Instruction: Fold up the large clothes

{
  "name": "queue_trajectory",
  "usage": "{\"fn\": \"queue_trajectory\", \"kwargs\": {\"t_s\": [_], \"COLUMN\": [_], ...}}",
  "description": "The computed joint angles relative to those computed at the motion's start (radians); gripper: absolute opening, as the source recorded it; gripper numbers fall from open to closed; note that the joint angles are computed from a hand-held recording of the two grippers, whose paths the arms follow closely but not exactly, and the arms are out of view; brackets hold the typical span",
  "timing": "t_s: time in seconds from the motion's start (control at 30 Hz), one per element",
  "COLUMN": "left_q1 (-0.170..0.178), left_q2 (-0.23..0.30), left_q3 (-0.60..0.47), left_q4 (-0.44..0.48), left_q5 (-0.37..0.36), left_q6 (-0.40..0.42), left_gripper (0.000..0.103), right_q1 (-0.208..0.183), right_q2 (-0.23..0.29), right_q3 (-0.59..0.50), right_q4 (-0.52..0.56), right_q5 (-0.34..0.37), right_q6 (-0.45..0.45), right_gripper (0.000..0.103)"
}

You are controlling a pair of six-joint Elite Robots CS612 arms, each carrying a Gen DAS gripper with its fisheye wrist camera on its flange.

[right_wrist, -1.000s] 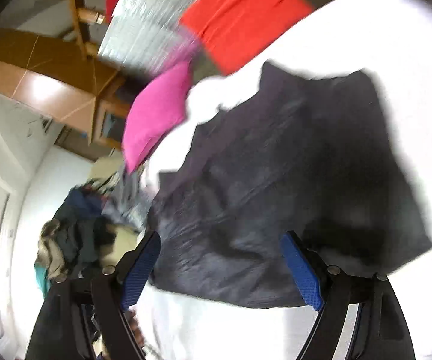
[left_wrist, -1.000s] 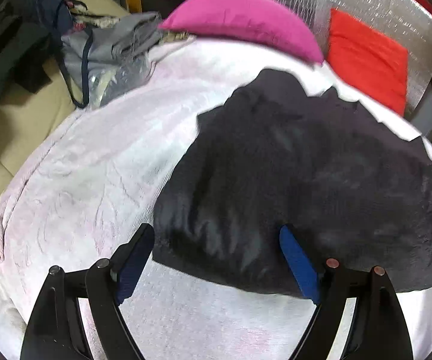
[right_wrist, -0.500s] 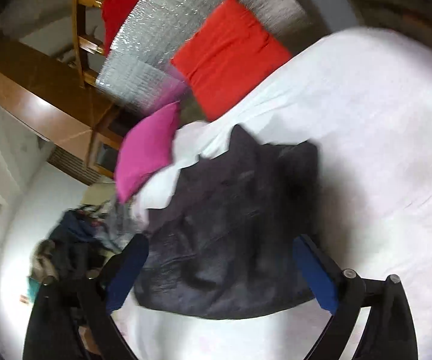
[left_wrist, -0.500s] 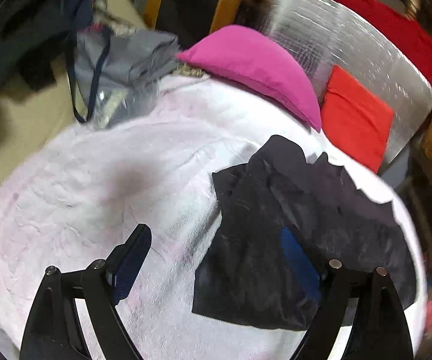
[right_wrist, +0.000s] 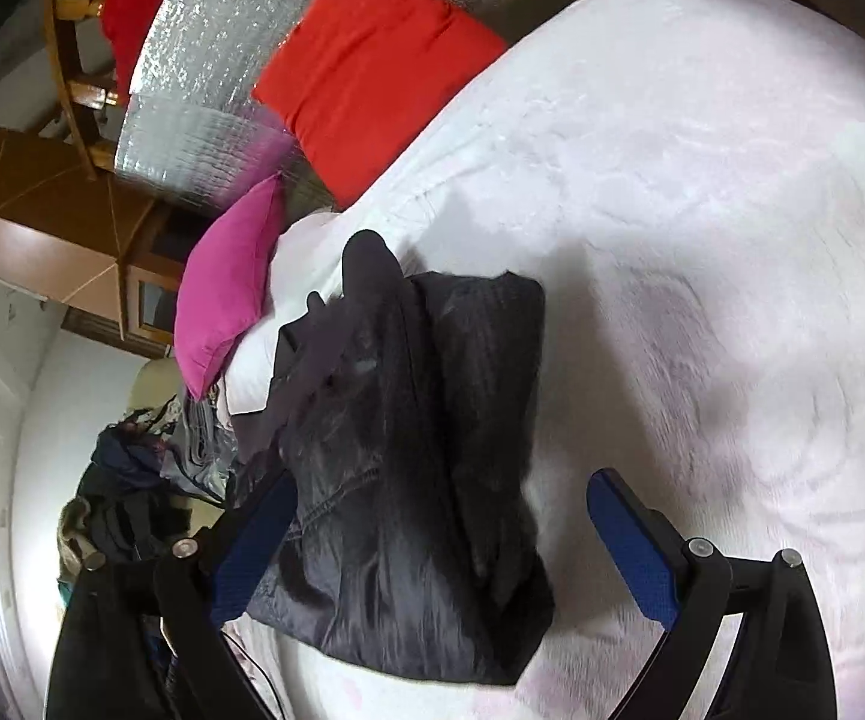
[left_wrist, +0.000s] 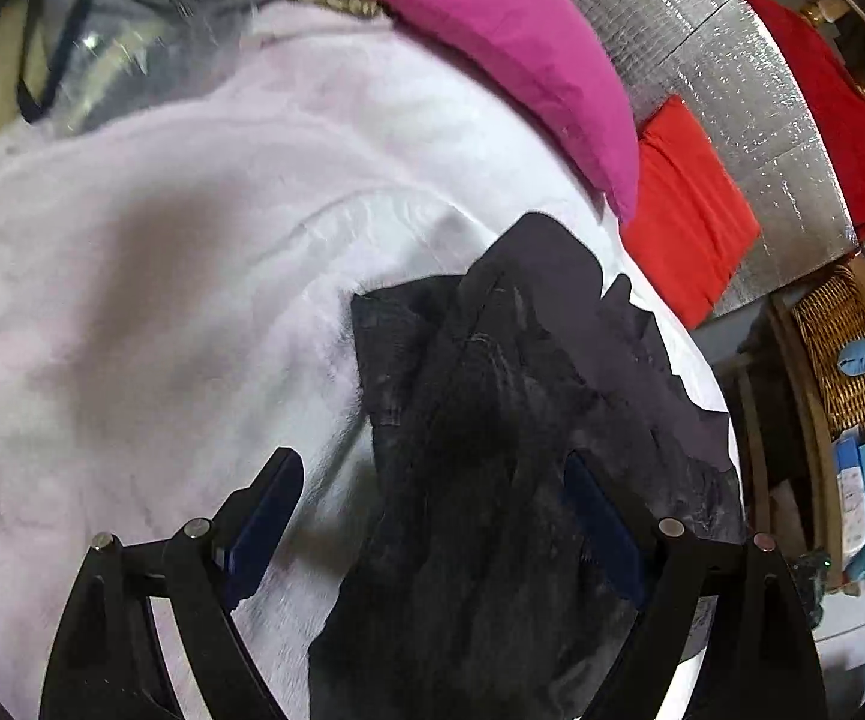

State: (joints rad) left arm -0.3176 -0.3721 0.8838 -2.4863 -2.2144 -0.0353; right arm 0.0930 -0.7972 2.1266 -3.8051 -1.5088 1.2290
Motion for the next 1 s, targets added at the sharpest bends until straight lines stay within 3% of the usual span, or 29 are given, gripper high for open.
{"fn": "queue_trajectory", "kwargs": {"t_s": [0.27, 0.67, 0.8, 0.9, 0.93, 0.97, 1.0], "left_q1": [0.002, 0.0, -0.008, -0.016, -0.016, -0.017, -0.017], "left_q2": [0.054, 0.117, 0.129, 0.123, 0.123, 0.125, 0.128], "left_q3": [-0.095, -0.21, -0.229, -0.223, -0.223, -0.224, -0.23], "left_q4": [0.114, 0.225, 0.244, 0.243, 0.241, 0.236, 0.244], "left_q5": [-0.081, -0.123, -0.102, -0.076, -0.077, -0.078, -0.081], "left_q6": [0.044, 0.079, 0.122, 0.17, 0.172, 0.173, 0.18], "left_gripper": [0.089, 0.089, 0.089, 0.088, 0.087, 0.083, 0.072], "right_q1": [-0.029, -0.031, -0.031, -0.025, -0.027, -0.028, -0.026], "right_q2": [0.034, 0.045, 0.04, 0.039, 0.041, 0.04, 0.035], "right_q3": [-0.044, -0.078, -0.095, -0.109, -0.114, -0.118, -0.125], "right_q4": [0.024, 0.088, 0.159, 0.194, 0.203, 0.22, 0.257], "right_q5": [0.088, 0.119, 0.139, 0.13, 0.144, 0.152, 0.152], "right_q6": [-0.046, -0.114, -0.162, -0.198, -0.208, -0.22, -0.242], "right_gripper": [0.099, 0.098, 0.098, 0.082, 0.066, 0.056, 0.055]}}
